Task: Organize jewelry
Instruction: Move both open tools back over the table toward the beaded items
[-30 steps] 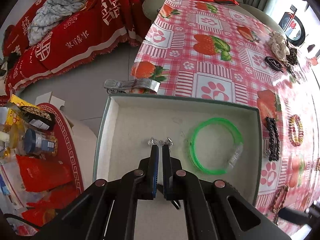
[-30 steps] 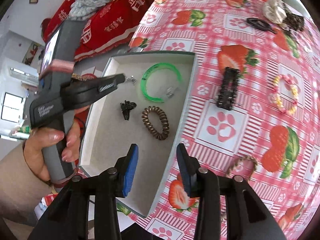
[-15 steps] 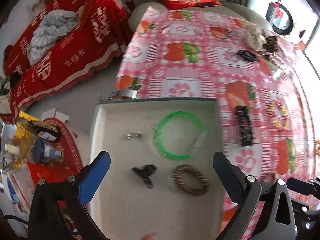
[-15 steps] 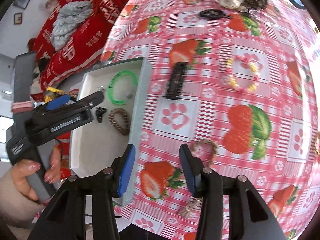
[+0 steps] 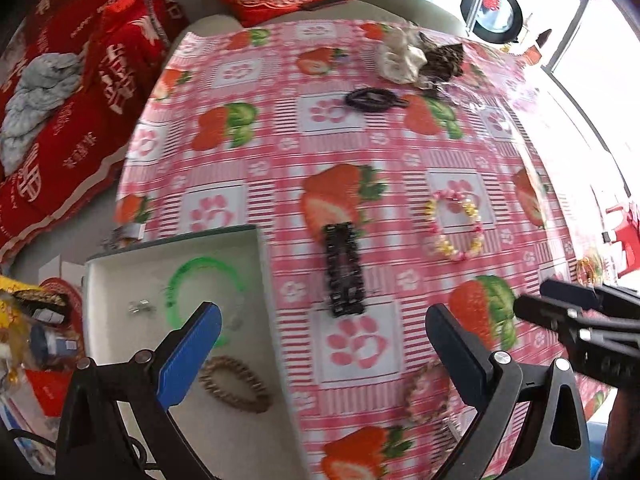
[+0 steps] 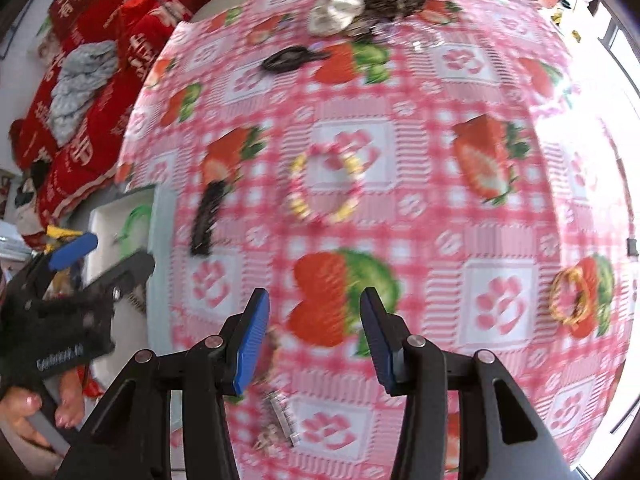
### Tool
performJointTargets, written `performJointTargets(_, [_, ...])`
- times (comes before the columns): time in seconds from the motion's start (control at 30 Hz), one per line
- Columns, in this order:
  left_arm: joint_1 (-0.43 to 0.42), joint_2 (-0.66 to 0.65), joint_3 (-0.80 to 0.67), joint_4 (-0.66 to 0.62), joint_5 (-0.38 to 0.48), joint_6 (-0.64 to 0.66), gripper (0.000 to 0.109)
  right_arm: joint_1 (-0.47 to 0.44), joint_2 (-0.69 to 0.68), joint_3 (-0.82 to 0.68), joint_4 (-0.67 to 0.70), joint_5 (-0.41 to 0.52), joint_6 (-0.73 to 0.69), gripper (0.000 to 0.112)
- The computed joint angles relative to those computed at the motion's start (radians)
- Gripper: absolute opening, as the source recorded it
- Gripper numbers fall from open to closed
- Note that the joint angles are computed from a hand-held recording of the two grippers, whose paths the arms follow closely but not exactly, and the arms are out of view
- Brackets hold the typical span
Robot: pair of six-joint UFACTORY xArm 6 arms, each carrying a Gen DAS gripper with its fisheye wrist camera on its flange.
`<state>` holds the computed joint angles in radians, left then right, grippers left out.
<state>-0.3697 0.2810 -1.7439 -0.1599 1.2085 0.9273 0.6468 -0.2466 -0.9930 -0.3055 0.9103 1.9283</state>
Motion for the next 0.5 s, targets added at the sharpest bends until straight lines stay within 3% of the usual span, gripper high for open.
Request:
performJointTargets(0.27, [-0.056, -0.028, 0.096, 0.047, -0.059, -0.038, 0.103, -0.054, -0.109, 0.13, 0.013, -0.025, -0.029, 0.051])
performJointTargets(0.5, [-0.09, -0.001, 0.121, 0.105, -0.117, -0.104, 0.103, -0.112, -0.122, 0.176, 0.051, -0.077, -0.149, 0.051])
